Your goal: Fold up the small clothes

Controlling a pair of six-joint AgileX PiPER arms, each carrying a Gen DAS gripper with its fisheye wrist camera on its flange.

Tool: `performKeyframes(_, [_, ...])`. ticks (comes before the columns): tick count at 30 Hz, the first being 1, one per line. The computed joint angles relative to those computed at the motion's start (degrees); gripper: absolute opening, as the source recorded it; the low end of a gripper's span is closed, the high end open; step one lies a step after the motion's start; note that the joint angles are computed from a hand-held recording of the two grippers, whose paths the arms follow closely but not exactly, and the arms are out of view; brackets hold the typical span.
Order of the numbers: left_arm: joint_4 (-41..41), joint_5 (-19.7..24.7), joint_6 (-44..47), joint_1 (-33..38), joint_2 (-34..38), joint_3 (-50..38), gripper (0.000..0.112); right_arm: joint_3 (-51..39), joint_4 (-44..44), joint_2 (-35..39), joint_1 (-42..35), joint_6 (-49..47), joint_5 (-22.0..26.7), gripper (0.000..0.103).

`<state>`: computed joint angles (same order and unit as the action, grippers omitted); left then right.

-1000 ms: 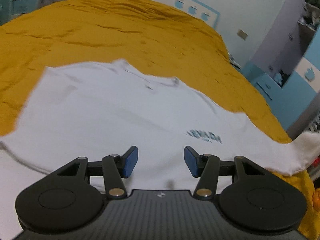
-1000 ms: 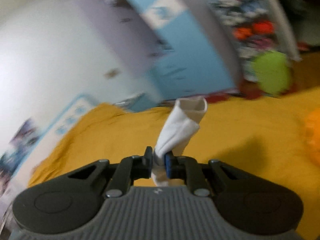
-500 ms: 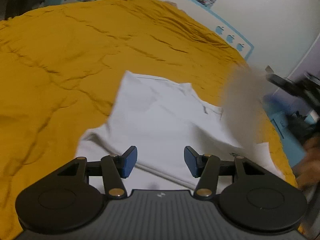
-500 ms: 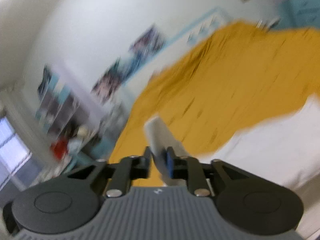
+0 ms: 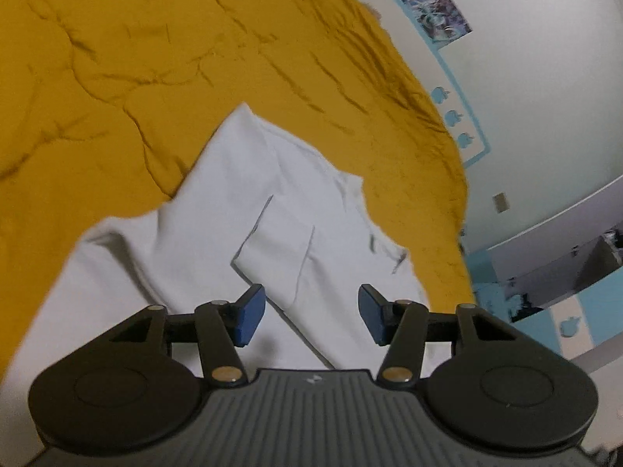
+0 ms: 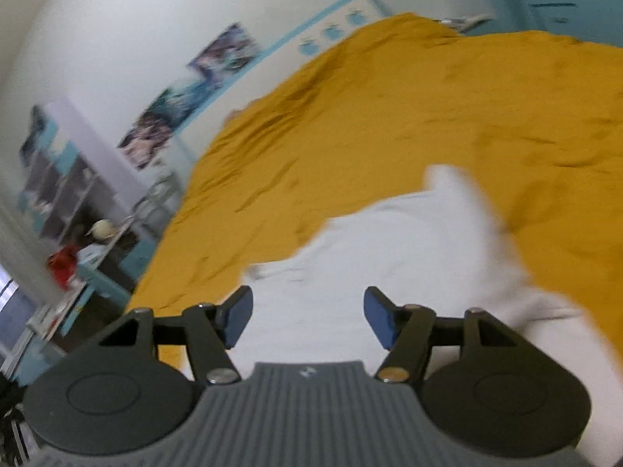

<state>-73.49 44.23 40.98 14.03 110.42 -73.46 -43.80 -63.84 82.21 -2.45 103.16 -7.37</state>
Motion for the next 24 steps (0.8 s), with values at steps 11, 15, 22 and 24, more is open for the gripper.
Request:
performKeyframes(11, [4.76,-5.77,-13.77,-5.44,10.06,-8.39,0.043,13.43,-3.27,-0.21,-21.91,-1.72,-16.76,0.061])
performKeyframes(15, [-0.52,-6.75,-12.17,-5.34,12.04,-8.98,0.018,14.73,1.89,4.57,-25.16,-2.62,-23.53,0.061])
performKeyframes(22, [-18.44,-7.25,8.96,-5.19,7.13,-2.51,0.006,16.88,15.29,7.12,-23.59,-1.04,-29.77,0.061])
performKeyframes(24, [-24.83,-6.1,17.79,-4.44,3.63,1.06,0.006,17.13,14.74,6.6,-24.1,2.24,-30.28,0.061])
